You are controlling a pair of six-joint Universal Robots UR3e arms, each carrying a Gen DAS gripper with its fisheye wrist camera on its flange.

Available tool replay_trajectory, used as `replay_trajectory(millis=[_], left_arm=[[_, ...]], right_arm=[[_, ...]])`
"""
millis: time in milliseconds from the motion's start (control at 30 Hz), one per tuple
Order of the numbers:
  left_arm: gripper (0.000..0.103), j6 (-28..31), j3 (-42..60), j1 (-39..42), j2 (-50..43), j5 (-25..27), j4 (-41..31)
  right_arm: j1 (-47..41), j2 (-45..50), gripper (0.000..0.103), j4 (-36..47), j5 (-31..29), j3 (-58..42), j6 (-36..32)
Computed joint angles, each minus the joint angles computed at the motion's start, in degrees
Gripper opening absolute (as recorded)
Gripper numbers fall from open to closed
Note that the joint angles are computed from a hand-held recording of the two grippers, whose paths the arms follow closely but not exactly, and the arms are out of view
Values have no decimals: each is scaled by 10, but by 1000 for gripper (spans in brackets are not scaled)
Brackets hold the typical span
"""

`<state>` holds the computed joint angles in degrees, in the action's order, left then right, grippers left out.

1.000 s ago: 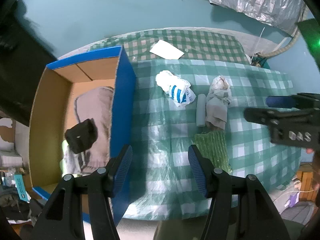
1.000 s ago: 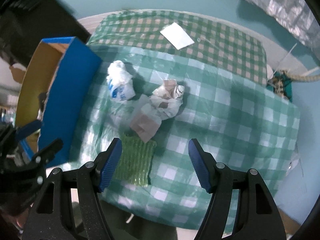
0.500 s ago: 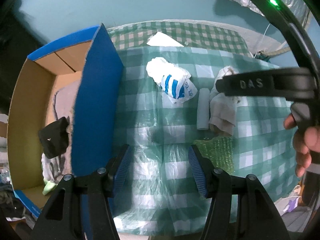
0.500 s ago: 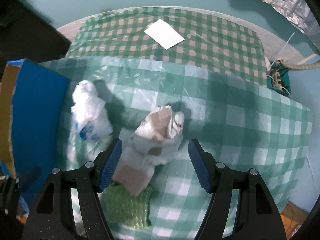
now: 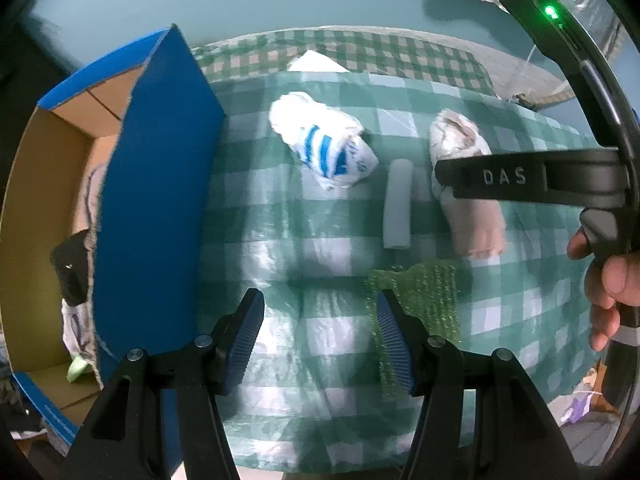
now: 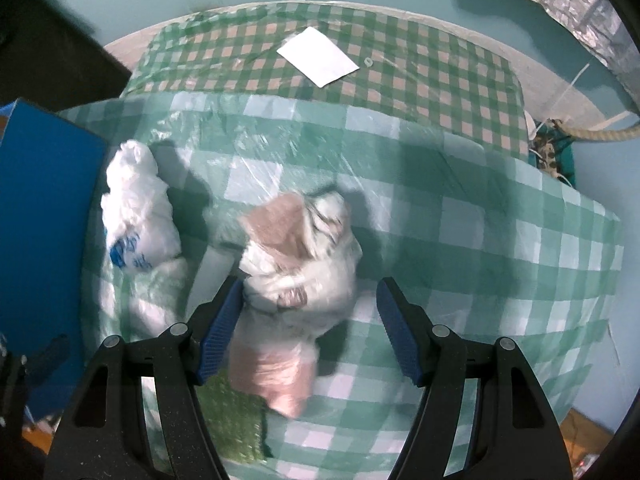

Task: Organize soft objects
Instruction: 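Grasp the pink-and-white cloth bundle with the right tool while the left tool grasps the green scrubber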

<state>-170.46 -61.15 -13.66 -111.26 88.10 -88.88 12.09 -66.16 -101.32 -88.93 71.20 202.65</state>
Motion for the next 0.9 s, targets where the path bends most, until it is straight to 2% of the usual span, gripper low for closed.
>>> replay_trajectory(millis=[133, 300, 400, 667, 767, 900], left_arm=[[67, -8, -1, -6, 3, -20, -13], [77, -25, -18, -14, 18, -52, -12], [77, -40, -25, -26, 19, -54, -8], [77, -73, -26, -52, 6, -52, -19], [77, -87, -34, -55, 8, -58, -19], [77, -107, -43, -64, 5, -51, -12]], right_arm=[[-13, -43, 68, -13, 8, 63, -28], [-34, -103, 56, -29, 20, 148, -63], [-41, -136, 53, -34, 21, 191, -91], [-68, -228, 53, -12, 34, 280, -118], [-89, -263, 54, 2, 57, 308, -134], [-108, -308, 67, -3, 63, 339, -165]])
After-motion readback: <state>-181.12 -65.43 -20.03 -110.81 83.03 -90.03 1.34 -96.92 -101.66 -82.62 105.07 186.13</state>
